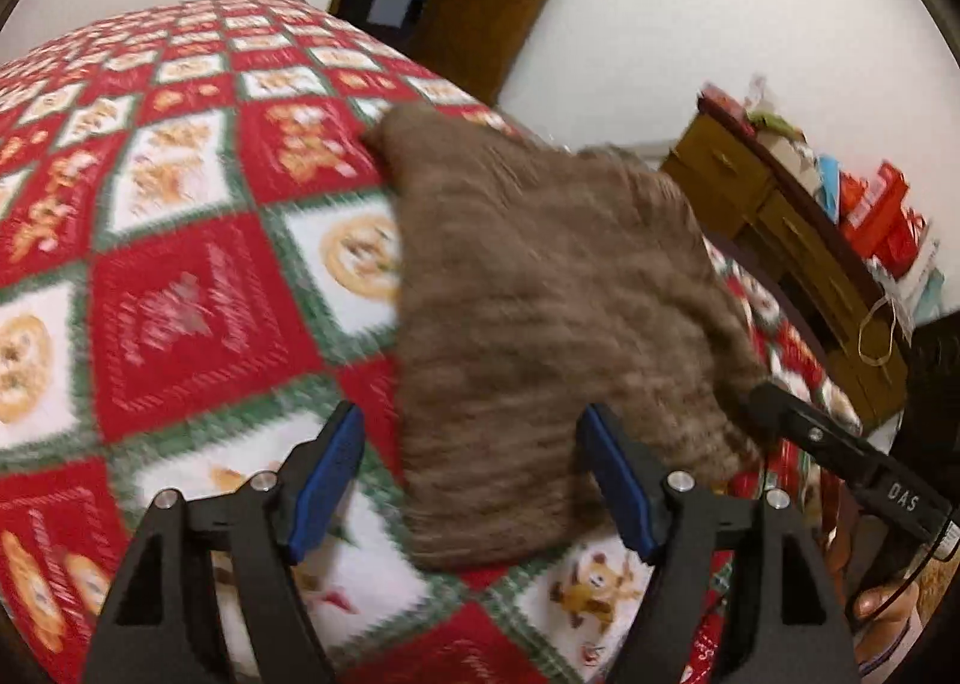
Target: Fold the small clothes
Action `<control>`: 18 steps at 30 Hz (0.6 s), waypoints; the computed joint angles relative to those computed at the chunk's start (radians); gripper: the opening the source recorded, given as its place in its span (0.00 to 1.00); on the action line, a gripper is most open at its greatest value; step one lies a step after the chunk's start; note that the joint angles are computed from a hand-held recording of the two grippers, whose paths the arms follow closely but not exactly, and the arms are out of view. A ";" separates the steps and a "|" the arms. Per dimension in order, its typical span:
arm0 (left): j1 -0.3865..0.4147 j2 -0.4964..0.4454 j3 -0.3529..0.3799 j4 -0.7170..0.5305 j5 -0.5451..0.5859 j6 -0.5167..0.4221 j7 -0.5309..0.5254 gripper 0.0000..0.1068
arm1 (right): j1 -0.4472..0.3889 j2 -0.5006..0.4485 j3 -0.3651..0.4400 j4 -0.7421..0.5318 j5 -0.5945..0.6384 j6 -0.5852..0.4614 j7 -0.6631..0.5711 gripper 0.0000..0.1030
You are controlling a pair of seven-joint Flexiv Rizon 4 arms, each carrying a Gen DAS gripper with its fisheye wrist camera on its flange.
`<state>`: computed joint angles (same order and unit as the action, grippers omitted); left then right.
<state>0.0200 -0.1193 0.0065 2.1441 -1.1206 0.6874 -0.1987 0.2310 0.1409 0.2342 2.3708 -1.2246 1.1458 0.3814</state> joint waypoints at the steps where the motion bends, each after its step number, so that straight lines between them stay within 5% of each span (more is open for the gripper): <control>1: -0.016 0.007 -0.009 0.016 -0.027 0.045 0.027 0.75 | 0.010 -0.007 0.007 -0.005 0.040 -0.019 -0.030 0.57; 4: -0.038 0.005 -0.021 0.023 -0.064 0.087 0.050 0.73 | 0.031 -0.015 0.019 -0.010 0.092 -0.054 -0.077 0.55; 5: -0.036 0.005 -0.019 0.021 -0.065 0.065 0.043 0.59 | 0.039 -0.019 0.023 -0.014 0.109 -0.072 -0.091 0.50; 6: -0.027 0.002 -0.013 0.011 -0.049 0.019 0.022 0.42 | 0.050 -0.023 0.028 -0.019 0.140 -0.095 -0.115 0.30; 7: -0.018 -0.005 -0.008 -0.004 -0.023 -0.019 -0.015 0.35 | 0.065 -0.030 0.034 -0.028 0.189 -0.121 -0.146 0.18; 9: -0.008 -0.003 -0.002 -0.019 0.005 -0.059 -0.063 0.17 | 0.063 -0.026 0.021 -0.020 0.213 -0.069 -0.120 0.11; 13: 0.016 0.043 0.022 -0.023 0.025 -0.141 -0.061 0.14 | -0.043 -0.028 -0.037 0.026 0.020 0.302 0.117 0.05; 18: 0.041 0.109 0.067 -0.002 0.126 -0.196 -0.089 0.14 | -0.052 -0.005 0.006 0.059 0.108 0.391 0.123 0.05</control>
